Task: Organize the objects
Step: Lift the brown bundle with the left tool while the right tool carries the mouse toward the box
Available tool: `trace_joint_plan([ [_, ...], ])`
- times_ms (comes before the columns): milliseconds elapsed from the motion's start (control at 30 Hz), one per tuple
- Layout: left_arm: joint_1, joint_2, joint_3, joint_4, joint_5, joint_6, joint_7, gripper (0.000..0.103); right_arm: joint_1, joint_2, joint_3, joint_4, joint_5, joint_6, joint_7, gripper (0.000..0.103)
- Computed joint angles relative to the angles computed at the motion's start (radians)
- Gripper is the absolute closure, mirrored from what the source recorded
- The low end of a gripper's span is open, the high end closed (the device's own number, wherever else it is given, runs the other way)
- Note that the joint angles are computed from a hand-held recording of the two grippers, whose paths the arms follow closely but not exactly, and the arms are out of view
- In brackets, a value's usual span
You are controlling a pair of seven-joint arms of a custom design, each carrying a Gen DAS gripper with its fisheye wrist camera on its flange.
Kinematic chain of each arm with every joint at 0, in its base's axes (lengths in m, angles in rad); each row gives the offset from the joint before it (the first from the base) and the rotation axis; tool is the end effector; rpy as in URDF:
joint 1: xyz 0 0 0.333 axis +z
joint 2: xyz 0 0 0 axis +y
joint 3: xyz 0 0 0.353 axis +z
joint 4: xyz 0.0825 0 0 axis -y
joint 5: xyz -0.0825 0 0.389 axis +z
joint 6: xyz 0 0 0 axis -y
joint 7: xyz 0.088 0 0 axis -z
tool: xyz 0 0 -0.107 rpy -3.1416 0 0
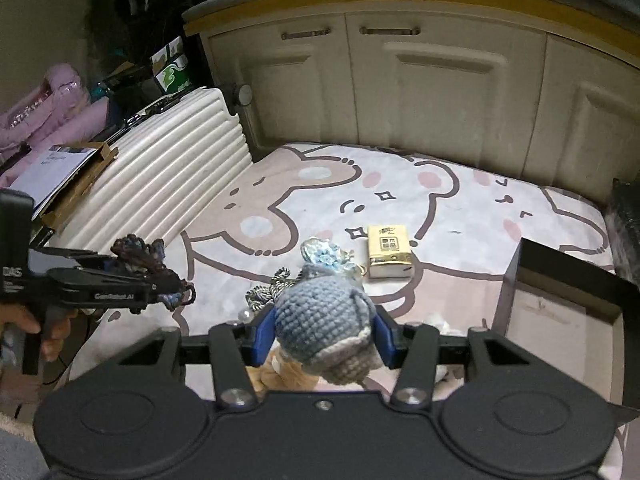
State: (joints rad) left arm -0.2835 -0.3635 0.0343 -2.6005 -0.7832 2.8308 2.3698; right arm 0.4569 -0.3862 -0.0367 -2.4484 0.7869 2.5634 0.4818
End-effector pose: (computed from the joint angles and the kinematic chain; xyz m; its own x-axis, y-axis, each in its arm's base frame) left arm 0.4278 -0.0710 0.4650 -0.4040 -0.9017 0.1541 -0.7390 0.2225 -0.6359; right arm 0.4176 0.1732 0.5245 0.8232 -0.5636 -0.0678 -0.4515 -0.5777 -0.6800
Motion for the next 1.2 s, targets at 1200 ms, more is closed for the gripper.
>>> trace_joint_plan([
  [1200, -0.125, 0.084, -0.166, 0.032, 0.063, -0.031, -0.014, 0.049, -0.1, 0.026, -0.047, 0.071, 0.076, -0.02, 0.006, 0.052],
])
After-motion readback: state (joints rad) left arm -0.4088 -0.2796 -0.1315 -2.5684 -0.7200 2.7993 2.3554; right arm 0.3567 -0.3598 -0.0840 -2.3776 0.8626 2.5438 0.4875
